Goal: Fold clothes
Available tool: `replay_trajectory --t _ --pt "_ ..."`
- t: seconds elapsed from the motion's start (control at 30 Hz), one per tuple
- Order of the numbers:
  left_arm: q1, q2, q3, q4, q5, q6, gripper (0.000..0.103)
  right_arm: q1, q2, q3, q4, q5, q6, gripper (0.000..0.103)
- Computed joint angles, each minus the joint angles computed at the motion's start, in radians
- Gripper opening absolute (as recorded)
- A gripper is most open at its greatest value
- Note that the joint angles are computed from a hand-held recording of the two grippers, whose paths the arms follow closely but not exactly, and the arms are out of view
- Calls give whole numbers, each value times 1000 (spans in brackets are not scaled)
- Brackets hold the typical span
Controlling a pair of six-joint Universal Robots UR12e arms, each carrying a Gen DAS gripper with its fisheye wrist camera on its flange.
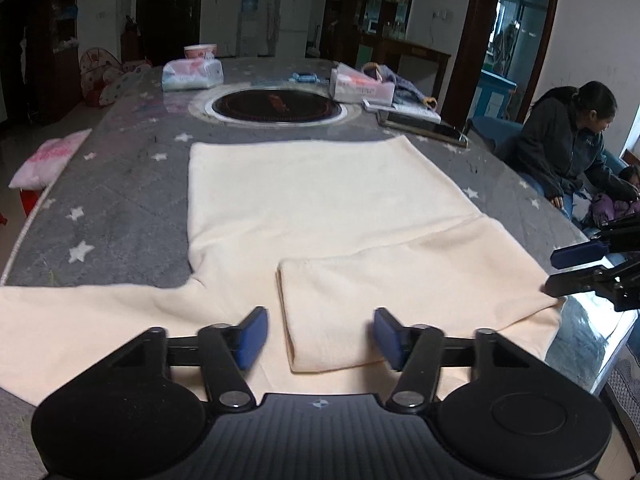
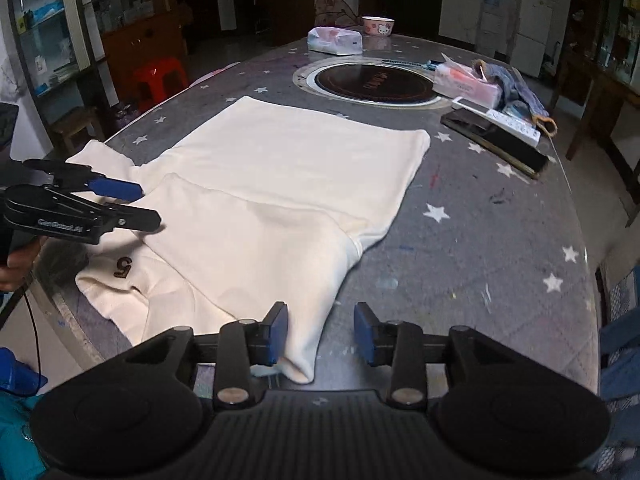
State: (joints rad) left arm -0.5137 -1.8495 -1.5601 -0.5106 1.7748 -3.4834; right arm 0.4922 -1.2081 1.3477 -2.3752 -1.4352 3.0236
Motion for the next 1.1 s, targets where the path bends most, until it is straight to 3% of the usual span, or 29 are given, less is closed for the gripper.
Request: replay_trajectory --t 0.2,0.3,0.6,0.8,0.9,0.97,1.1 --pt "-8 -7 12 -7 35 12 19 7 -12 26 -21 -7 -32 57" --pt "-8 -5 21 -10 41 8 10 13 -13 36 -43 -17 -44 60" --pt "-14 -13 80 62 40 58 7 31 -8 53 -114 -59 -75 69" --pt "-18 -43 165 62 3 88 7 40 0 58 -148 -66 -88 71" --pt "-26 -56 197 72 -3 123 7 55 5 66 -195 -120 -120 74" --pt "-27 -56 198 74 -7 127 7 61 7 71 -223 -157 -128 74" --pt "-25 -39 166 44 25 109 7 49 -5 77 -198 -148 -108 74"
